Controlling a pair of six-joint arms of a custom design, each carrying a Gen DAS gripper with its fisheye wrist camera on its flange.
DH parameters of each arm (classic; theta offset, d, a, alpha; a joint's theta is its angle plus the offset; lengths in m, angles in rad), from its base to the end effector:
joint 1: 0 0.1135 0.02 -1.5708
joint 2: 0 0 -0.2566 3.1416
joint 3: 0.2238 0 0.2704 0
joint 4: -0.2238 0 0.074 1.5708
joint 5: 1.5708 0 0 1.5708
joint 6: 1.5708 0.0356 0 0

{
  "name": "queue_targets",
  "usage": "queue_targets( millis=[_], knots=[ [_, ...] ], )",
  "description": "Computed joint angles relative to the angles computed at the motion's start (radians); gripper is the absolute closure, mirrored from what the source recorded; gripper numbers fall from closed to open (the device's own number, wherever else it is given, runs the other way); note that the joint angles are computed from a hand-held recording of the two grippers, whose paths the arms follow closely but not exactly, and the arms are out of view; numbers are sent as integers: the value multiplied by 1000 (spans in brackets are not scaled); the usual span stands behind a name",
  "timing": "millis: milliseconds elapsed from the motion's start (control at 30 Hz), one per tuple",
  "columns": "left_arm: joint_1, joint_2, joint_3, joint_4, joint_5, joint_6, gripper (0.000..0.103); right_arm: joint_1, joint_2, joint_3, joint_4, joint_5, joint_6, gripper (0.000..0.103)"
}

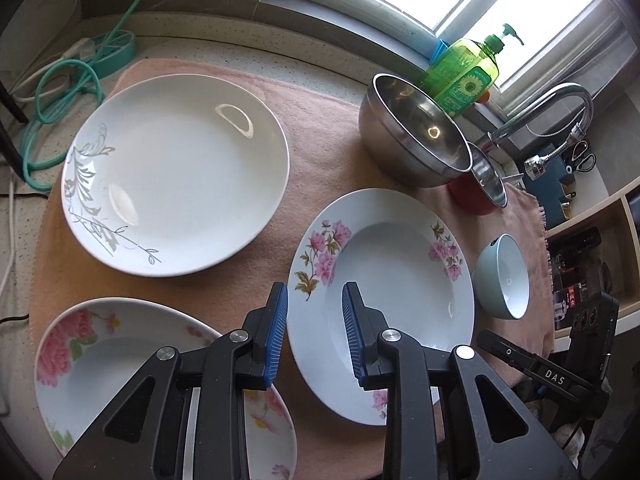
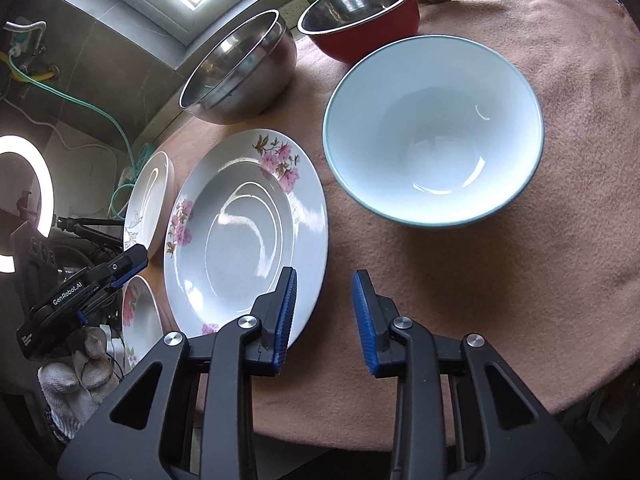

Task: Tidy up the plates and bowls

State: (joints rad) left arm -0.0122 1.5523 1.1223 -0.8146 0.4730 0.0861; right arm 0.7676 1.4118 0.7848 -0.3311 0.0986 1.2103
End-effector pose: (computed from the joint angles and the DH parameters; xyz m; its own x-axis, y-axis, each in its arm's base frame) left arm 0.3136 -0.0200 0.2146 -0.9302 0.0879 -0.3564 0.2377 0.8841 -0.4024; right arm 0.2118 0.1996 0.1712 -0.8161 0.5065 -0.2782 0.3215 0.7980 0.5097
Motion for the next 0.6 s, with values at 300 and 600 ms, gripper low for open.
queue_targets(
  millis=[300, 600],
  knots=[
    [-9, 83, 50, -21, 14, -12, 83, -20, 21, -9, 33, -28, 17, 78],
    [-9, 147, 99, -32, 9, -9, 83, -27, 37, -10, 51, -45, 32, 78]
  ],
)
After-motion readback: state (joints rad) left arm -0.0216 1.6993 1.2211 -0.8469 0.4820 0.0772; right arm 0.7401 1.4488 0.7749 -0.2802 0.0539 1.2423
